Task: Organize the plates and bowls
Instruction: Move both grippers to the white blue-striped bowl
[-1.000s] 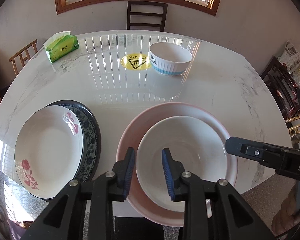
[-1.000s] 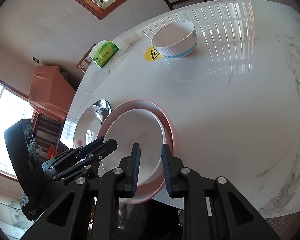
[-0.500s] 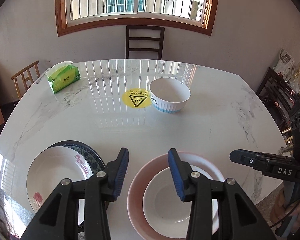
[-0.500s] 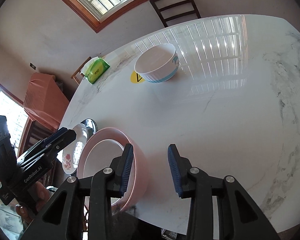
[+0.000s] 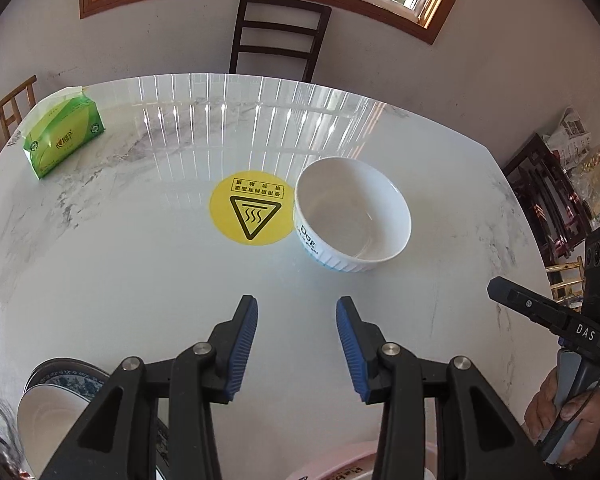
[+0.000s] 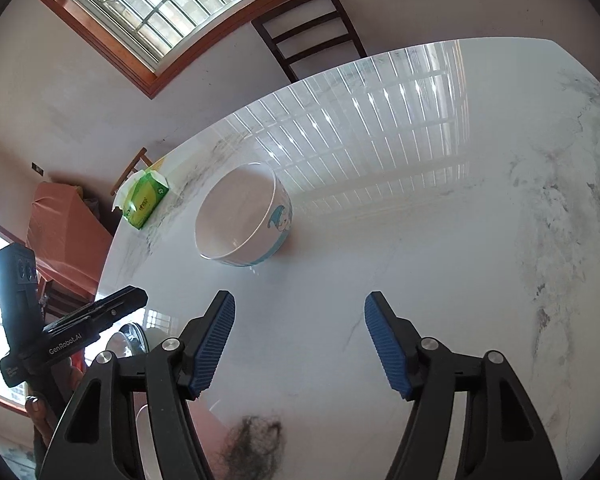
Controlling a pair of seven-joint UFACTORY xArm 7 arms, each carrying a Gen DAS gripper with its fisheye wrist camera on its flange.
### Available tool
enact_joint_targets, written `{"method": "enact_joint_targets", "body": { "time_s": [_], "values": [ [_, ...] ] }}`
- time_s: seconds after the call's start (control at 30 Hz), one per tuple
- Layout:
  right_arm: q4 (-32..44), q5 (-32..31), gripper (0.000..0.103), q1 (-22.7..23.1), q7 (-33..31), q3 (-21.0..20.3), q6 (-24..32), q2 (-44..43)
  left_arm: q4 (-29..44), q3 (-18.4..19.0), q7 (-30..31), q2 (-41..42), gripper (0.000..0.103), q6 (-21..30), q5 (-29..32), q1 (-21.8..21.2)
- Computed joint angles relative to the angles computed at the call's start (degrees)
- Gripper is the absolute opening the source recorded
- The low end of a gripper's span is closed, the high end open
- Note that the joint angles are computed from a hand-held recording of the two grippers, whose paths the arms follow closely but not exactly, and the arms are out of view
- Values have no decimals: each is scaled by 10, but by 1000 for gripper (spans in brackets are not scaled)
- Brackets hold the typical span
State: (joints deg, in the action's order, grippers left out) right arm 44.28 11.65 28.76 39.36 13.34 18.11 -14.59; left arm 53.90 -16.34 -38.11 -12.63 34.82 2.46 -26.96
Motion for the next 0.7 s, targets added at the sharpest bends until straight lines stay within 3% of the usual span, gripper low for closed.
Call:
{"method": "enact_joint_targets", "body": {
  "time_s": [0.1, 0.27, 0.4, 0.7],
  "values": [
    [33, 37, 65, 14, -47, -21, -3, 42, 31, 4, 16, 40, 42, -2, 10, 4],
    [95, 92, 65, 11, -117, -23, 3, 103, 71, 15, 32, 87, 42, -12, 16, 5],
    [144, 60, 65, -7, -106, -10, 21, 145, 107, 24, 55, 129, 42, -2, -13, 3],
    [201, 14, 64, -21, -80, -3, 57, 196, 129, 32, 52, 161, 42, -9, -7, -2]
  ]
}}
